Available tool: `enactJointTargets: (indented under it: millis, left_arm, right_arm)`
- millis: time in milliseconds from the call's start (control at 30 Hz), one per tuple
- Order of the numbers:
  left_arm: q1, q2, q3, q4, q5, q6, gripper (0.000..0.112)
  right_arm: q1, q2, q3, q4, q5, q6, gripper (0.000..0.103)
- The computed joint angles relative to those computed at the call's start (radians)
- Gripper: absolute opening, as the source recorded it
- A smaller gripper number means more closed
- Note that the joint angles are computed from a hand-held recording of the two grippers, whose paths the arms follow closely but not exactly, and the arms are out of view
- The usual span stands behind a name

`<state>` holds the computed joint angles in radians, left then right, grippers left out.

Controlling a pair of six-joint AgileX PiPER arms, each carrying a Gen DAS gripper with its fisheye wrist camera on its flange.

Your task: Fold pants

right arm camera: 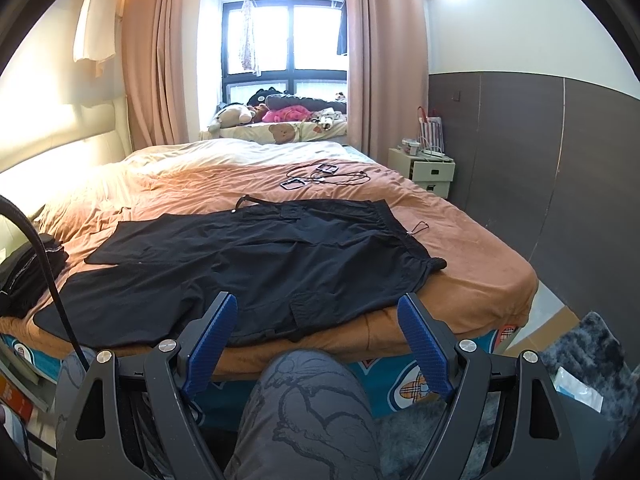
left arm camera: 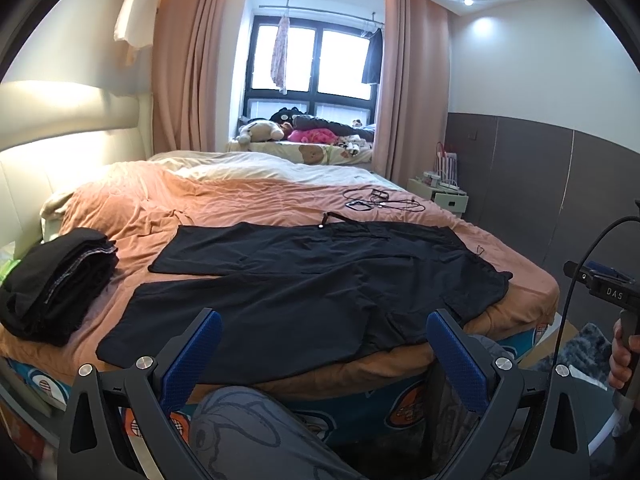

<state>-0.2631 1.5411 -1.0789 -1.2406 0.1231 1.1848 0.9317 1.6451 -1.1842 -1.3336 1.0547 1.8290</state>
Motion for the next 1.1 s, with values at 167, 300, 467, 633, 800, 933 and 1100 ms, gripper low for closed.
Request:
enactJointTargets:
  millis: [167, 300, 467, 633, 800, 933, 1100]
  left_arm:
    - [0.006, 0.001, -0.007, 0.069, 0.012, -0.072, 0.103]
    - [0.017, 0.004, -0.012, 0.054, 0.016, -0.051, 0.103]
    - [0.04, 0.021, -0.021, 0.005, 0.027, -0.008, 0.103]
    - [0.057, 0.065, -0.057, 0.048, 0.028, -0.069, 0.103]
    - [0.073, 0.123, -0.112, 0.171, 0.033, -0.211, 0.103]
    - [0.089, 0.167, -0.159, 0.262, 0.042, -0.319, 0.103]
    - [0.117, 0.234, -0.225, 0.478, 0.047, -0.548, 0.103]
  right_arm:
    - [0.001, 0.001, 0.0, -0.002, 0.002, 0.001, 0.082]
    - [0.001, 0.006, -0.005, -0.001, 0.003, 0.007, 0.082]
    - [-0.008, 0.017, -0.017, 0.0, -0.001, -0.004, 0.082]
    - [-0.053, 0.017, -0.021, 0.007, -0.052, -0.016, 0.082]
    - [-0.114, 0.008, -0.014, 0.013, -0.115, -0.031, 0.082]
    - [-0.174, 0.001, -0.009, 0.017, -0.182, -0.046, 0.082]
    - [-0.262, -0.004, 0.0, 0.014, -0.29, -0.061, 0.082]
